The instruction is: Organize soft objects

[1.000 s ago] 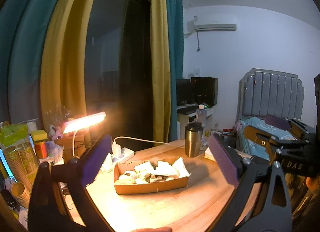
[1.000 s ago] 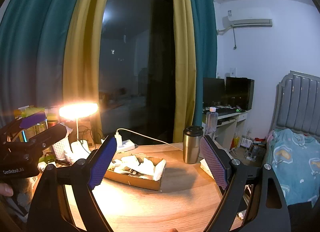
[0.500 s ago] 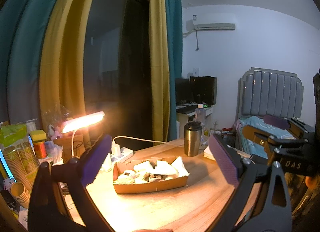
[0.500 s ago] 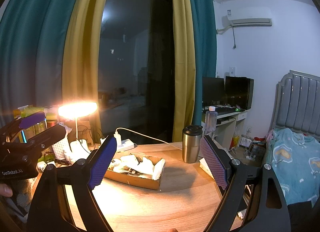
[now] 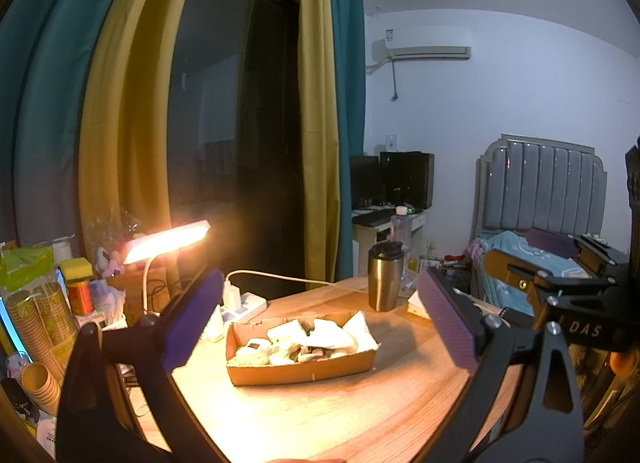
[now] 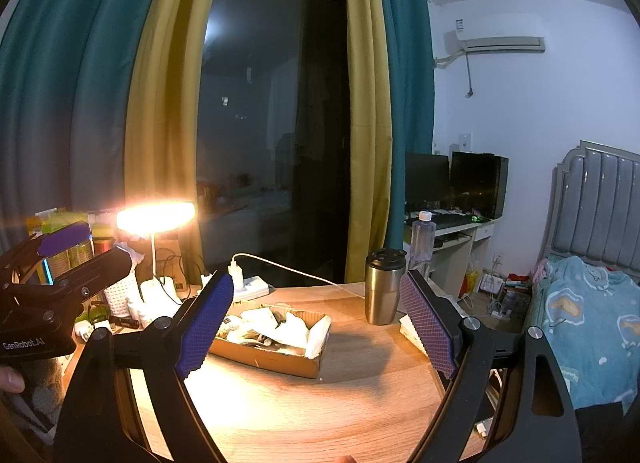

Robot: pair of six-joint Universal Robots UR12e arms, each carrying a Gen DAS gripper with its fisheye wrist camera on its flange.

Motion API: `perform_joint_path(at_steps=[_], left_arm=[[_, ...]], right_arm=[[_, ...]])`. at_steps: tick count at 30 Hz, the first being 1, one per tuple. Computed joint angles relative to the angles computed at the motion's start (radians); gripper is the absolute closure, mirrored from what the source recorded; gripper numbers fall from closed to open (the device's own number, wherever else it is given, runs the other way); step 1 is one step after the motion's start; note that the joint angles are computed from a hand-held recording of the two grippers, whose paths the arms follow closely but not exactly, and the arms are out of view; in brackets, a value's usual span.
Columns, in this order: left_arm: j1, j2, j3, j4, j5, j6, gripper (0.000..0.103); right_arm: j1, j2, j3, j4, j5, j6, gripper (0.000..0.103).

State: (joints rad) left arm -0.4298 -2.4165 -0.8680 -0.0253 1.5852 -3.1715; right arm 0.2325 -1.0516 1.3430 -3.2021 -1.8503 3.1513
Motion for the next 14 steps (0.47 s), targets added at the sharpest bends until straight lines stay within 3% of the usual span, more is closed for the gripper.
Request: perform_joint_path(at_steps=[14], left_arm=[[0.000, -0.006, 0.004, 0.001, 0.001, 0.004, 0.004]], right_arm=[[0.000, 0.001, -0.002, 0.003, 0.000, -0.002, 0.015]])
